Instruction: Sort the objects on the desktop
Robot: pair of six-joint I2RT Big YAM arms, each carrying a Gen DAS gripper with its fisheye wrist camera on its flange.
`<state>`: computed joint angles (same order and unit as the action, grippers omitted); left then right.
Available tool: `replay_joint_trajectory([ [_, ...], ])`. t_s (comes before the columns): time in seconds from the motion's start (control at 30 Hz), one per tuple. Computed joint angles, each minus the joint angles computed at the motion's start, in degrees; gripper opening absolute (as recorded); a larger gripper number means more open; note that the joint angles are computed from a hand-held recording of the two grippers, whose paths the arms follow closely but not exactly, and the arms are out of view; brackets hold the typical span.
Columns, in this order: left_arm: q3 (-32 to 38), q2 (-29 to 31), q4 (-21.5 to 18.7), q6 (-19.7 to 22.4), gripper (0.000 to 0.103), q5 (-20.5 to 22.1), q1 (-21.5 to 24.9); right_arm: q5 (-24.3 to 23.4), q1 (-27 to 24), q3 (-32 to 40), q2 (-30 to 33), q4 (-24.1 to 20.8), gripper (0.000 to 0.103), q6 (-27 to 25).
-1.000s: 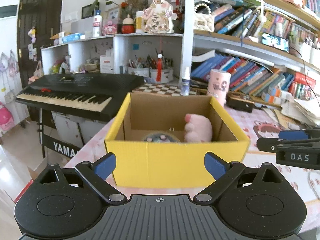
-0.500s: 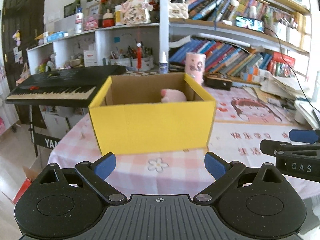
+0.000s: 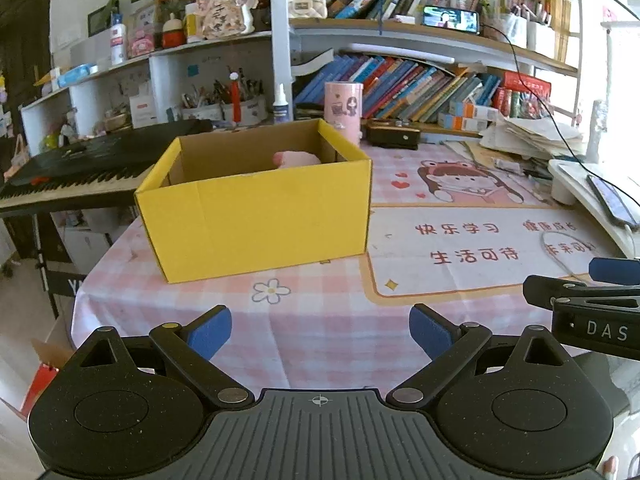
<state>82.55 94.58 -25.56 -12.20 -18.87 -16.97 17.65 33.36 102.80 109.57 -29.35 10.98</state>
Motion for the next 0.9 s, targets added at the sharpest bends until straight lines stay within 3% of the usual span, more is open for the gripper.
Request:
replay_joint_trajectory([
  [0.57,0.81,0.59,-1.94,-0.29,0.103,0.64,-1.57,2.08,-0.10,-5.29,-3.74,-0.74,0.091,2.26],
  [0.9,1.57,1.08,-3.84,-1.09,0.103,0.96,-1.82,1.23,-0.40,-6.22,-4.45,-1.98,0.096,3.56],
])
